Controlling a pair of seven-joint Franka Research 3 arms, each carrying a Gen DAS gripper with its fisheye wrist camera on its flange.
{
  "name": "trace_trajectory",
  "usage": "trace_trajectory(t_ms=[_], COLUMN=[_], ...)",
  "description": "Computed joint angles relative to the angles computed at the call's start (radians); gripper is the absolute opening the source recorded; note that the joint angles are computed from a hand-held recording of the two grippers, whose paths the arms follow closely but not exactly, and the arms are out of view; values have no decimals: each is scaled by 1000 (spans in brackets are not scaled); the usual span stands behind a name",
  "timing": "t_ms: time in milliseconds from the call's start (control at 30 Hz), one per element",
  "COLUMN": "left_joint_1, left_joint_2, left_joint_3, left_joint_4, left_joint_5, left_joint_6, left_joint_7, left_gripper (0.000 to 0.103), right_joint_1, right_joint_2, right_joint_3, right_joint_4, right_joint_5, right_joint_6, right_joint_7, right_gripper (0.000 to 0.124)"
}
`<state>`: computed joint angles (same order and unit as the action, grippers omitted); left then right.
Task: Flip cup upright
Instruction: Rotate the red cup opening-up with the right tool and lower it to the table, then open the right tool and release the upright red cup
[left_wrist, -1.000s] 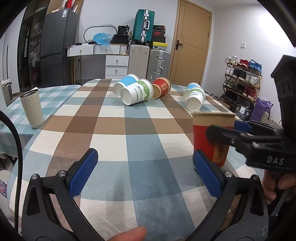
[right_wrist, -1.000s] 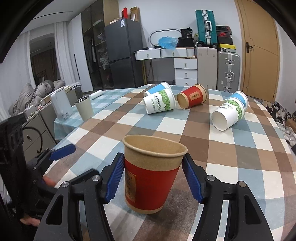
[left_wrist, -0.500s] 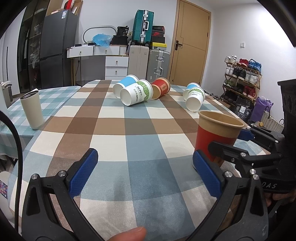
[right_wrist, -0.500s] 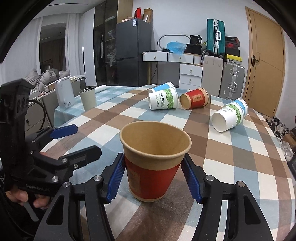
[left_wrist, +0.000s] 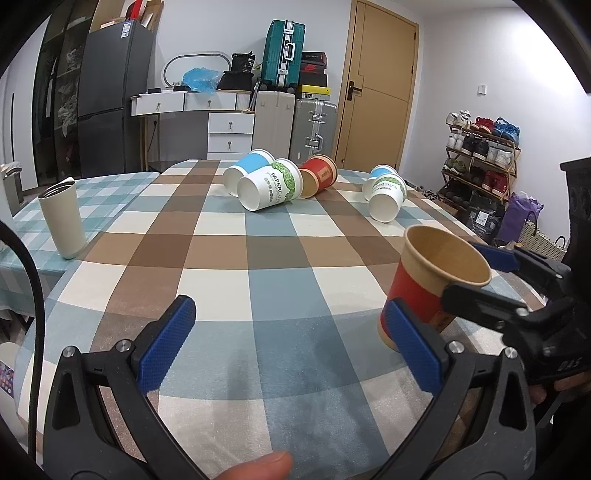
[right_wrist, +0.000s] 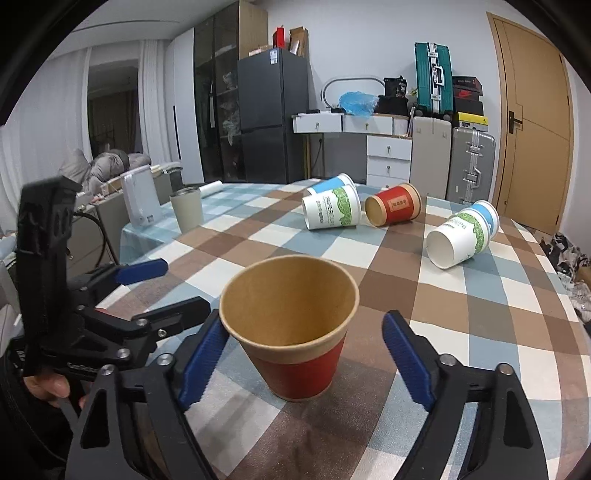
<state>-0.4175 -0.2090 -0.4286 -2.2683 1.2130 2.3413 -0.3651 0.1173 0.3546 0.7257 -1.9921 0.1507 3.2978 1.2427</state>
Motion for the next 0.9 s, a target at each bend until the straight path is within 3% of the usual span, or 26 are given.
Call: trace_trajectory(t_ms=[200, 300, 567, 900], left_joint_1=[-2, -3, -9, -11], left_joint_2=[7, 12, 16, 23], left_joint_3=[-1, 0, -5, -1], left_joint_4=[7, 11, 24, 24], left_joint_5=[12, 31, 101, 115], left_joint_6=[7, 25, 20, 14], left_joint_7=[2, -4, -32, -49], left_gripper=[102, 102, 102, 102], right_joint_1=[-264, -338, -476, -480], right_joint_2=[44, 55, 68, 62], right_joint_3=[254, 303, 367, 325], right_joint_4=[-66, -90, -157, -183], right_joint_5=[-119, -177, -347, -482], right_joint_6=[104, 144, 211, 257], right_joint_7=[51, 105, 231, 358], right_gripper=[103, 103, 103, 103])
